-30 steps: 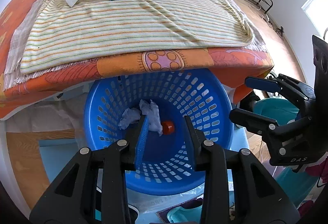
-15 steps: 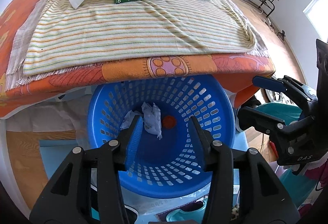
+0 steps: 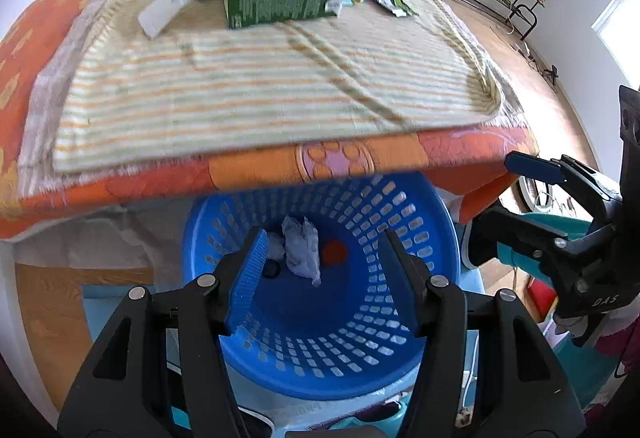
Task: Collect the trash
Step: 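Move both tools back over the bed toward the paper strip and red box, then grasp the white paper strip with the left tool while the right tool grasps the red box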
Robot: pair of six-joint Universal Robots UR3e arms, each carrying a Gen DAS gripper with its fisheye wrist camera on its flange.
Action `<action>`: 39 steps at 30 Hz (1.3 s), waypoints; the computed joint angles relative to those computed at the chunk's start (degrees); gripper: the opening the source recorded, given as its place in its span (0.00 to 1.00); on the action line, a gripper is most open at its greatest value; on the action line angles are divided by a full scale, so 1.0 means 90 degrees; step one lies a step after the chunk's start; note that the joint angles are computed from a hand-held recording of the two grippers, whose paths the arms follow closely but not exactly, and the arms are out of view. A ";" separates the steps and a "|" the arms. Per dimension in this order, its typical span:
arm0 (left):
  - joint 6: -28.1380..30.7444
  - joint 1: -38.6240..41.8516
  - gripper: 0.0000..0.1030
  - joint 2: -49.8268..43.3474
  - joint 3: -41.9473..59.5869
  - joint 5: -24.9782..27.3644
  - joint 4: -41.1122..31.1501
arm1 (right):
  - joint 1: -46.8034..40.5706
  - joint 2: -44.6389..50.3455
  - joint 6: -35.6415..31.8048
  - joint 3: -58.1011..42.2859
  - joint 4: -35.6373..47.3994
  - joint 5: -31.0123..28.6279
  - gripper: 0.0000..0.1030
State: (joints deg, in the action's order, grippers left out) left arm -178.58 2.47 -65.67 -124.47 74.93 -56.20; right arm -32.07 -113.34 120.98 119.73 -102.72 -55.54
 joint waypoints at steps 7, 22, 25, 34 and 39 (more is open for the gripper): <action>0.0259 0.0415 0.58 -0.0381 0.0695 -0.0177 0.0030 | -0.0047 0.0456 0.0490 -0.0550 -0.0165 0.0289 0.94; 0.0602 0.1612 0.67 -0.2096 0.2513 -0.0605 0.0683 | 0.0653 0.2481 0.1951 -0.2883 -0.1180 0.0463 0.95; 0.0605 0.1904 0.67 -0.2604 0.2917 -0.1013 0.0688 | 0.0908 0.3180 0.2167 -0.3724 -0.1156 0.0424 0.95; 0.0383 0.2303 0.67 -0.4100 0.4146 -0.1732 0.0471 | 0.1404 0.5495 0.3344 -0.6596 -0.0490 0.0470 0.96; 0.0412 0.2456 0.67 -0.4577 0.4455 -0.2070 0.0126 | 0.1690 0.6742 0.3934 -0.8421 -0.0021 0.0446 0.96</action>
